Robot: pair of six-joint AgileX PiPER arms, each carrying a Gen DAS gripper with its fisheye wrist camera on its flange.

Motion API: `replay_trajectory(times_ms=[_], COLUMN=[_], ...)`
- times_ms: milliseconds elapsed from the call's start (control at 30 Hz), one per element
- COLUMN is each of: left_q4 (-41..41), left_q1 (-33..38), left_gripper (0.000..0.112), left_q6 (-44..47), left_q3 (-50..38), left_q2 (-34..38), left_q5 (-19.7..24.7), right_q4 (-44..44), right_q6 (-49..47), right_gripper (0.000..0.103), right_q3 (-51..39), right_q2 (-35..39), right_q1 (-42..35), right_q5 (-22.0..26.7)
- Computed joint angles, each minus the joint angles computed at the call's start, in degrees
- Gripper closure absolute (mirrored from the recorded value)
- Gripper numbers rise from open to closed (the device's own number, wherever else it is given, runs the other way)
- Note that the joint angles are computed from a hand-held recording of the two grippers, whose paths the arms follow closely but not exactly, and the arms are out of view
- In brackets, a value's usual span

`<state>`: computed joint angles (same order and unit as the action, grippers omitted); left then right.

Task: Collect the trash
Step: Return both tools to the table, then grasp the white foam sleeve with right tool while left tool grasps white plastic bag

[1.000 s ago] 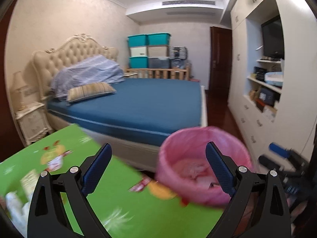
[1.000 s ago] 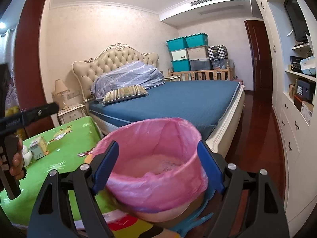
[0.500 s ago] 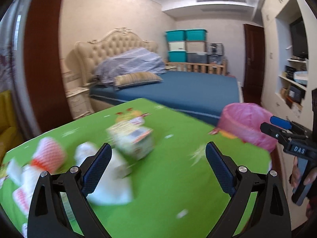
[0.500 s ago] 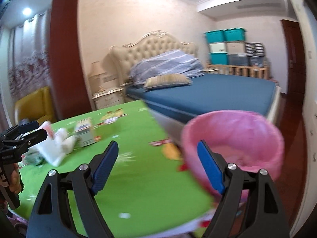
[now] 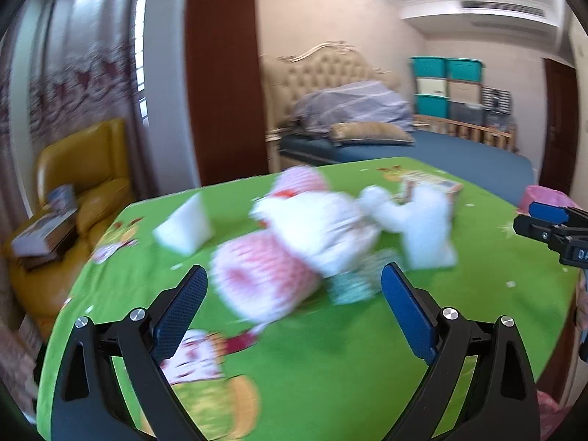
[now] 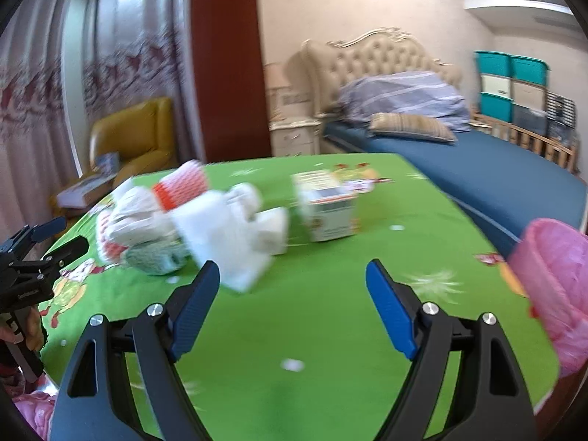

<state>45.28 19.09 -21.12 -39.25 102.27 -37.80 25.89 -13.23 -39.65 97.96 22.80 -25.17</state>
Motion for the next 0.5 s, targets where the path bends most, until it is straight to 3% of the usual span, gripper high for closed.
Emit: replay_trajectory(times_ms=[67,200,333,500], left_q4=[5.31,8.70,10.08,14.31], left_q1=[3.16,6.78,7.61,9.51], left_gripper=[0.023,0.023,0.023,0.023], left_q6=[-6.32,-9.88,-10.93,-15.76], left_q3=[-2.00,-2.86,-3.76,-4.52], left_q2=[0.88,2.00,3.17,3.95], left_q5=[1.13,1.37,1.81,-0.79], right_q4=[7.06,23.39,40.09,59.54], right_q6=[-7.22,-23.46,-38.40,-55.67], right_gripper=[0.024,0.024,0.024,0.024], right_q3=[-3.65,-10.81,-18.78,-26.31], right_q2=[2.42,6.24,10.61,14.81], right_q1=[3.61,7.33,7.82,6.90], right_q5=[0.90,3.56,6.30,7.76])
